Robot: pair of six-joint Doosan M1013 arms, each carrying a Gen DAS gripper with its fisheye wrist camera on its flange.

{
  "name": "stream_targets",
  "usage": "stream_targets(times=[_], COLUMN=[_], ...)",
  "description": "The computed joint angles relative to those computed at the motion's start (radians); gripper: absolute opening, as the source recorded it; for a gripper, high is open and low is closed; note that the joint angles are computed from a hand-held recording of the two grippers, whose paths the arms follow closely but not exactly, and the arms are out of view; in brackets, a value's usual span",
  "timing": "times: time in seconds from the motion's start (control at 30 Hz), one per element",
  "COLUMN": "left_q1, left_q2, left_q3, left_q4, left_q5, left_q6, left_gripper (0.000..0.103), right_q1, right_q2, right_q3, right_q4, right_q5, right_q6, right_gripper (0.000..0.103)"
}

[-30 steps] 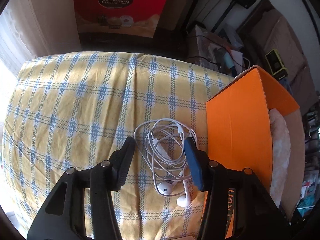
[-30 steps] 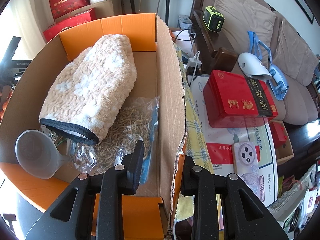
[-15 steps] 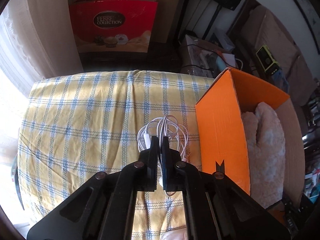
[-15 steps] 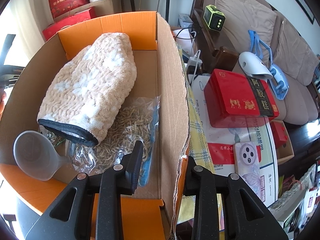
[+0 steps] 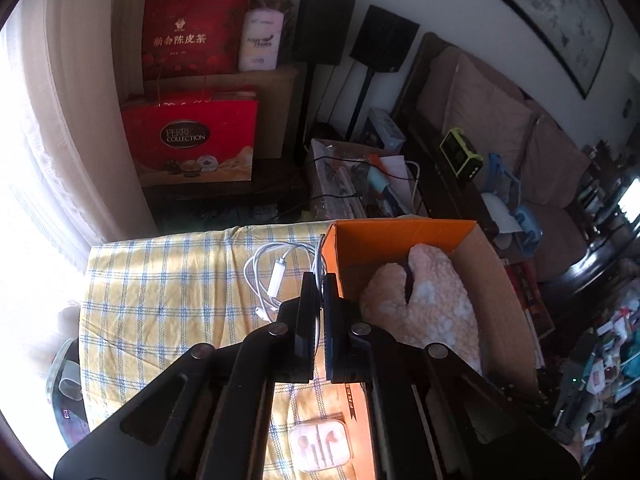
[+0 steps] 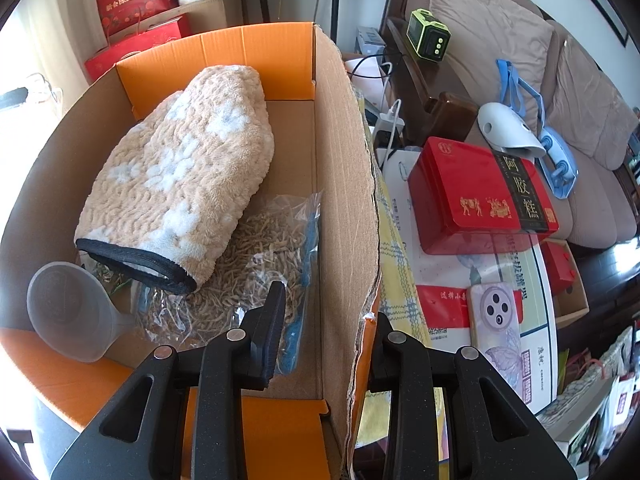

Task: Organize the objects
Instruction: 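Carry the earphones over the box and release them onto the mitten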

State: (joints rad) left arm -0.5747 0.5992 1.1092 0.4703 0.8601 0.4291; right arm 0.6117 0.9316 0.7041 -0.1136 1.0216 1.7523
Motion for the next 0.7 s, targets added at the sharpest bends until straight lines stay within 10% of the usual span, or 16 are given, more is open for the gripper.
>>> stream_targets(times=[0.3, 0.7], left_q1=[-0.026, -0.053], left_q2=[-0.001, 0.133], left_q3=[-0.072, -0.280], left_q4=[-0.071, -0.213], left_q5=[-0.070, 0.024], left_q6=[0.133, 0.315], left_gripper=[0.003, 0.003], right_q1=[-0.003, -0.005], right_q2=[-0.017, -0.020], right_q3=[0.028, 0.033], right_q4=[0.017, 0.026], right_q5=[-0.013, -0.013], right_q6=[0.000, -0.004], right_gripper=[0.032, 0.031])
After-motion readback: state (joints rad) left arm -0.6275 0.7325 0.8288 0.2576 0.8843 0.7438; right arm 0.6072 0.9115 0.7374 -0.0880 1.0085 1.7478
